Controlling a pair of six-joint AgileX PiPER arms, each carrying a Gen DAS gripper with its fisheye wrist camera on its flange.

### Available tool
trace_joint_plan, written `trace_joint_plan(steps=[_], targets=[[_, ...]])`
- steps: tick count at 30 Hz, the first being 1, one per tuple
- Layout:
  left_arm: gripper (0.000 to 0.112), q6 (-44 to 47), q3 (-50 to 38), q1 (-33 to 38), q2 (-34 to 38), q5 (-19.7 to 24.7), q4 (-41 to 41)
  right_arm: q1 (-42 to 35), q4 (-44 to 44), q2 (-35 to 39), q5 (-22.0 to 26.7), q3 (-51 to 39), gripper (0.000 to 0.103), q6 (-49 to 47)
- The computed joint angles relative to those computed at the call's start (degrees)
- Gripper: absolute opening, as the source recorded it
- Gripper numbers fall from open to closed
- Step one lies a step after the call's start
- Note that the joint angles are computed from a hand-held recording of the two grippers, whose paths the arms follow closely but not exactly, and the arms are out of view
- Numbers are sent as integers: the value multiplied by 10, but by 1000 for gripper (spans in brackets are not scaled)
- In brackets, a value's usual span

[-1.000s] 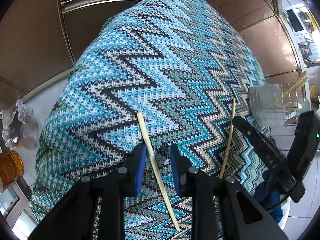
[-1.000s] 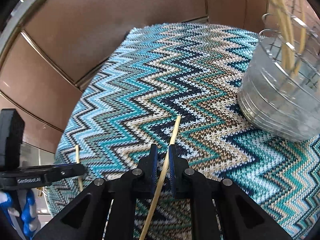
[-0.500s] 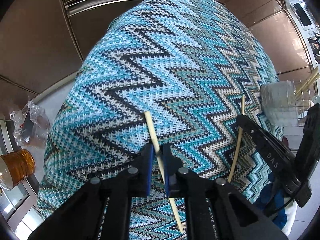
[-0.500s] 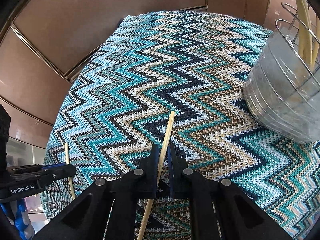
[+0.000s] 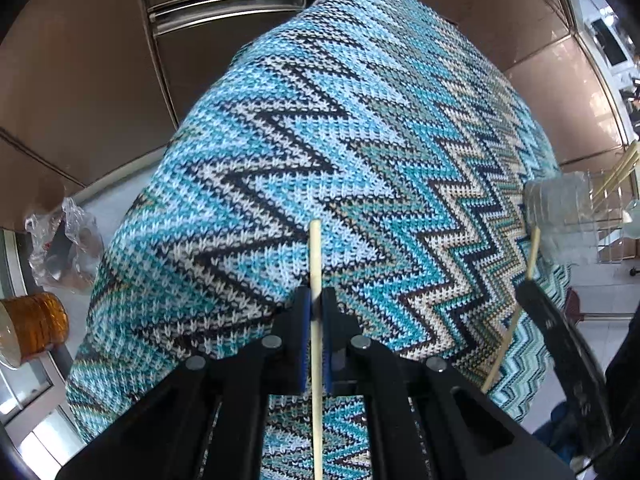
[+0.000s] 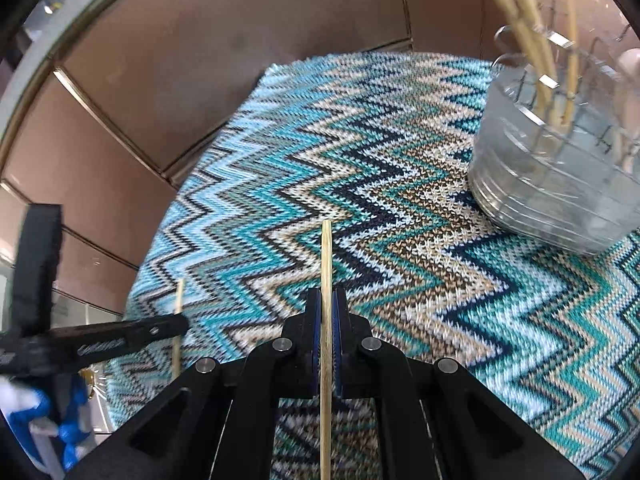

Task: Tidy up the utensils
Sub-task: 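Lift both held chopsticks and carry them over the clear holder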

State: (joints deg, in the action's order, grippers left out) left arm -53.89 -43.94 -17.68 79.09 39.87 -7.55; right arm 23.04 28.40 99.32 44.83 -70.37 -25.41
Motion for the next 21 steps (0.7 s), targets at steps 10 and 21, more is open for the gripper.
trace_joint_plan(steps=[10, 21], targets=[[4, -111, 37, -63, -114, 12, 74, -36, 53, -156, 1, 114, 5, -71], [4, -355, 18, -254, -246, 135, 278, -33, 23, -303, 13, 169, 5, -36]])
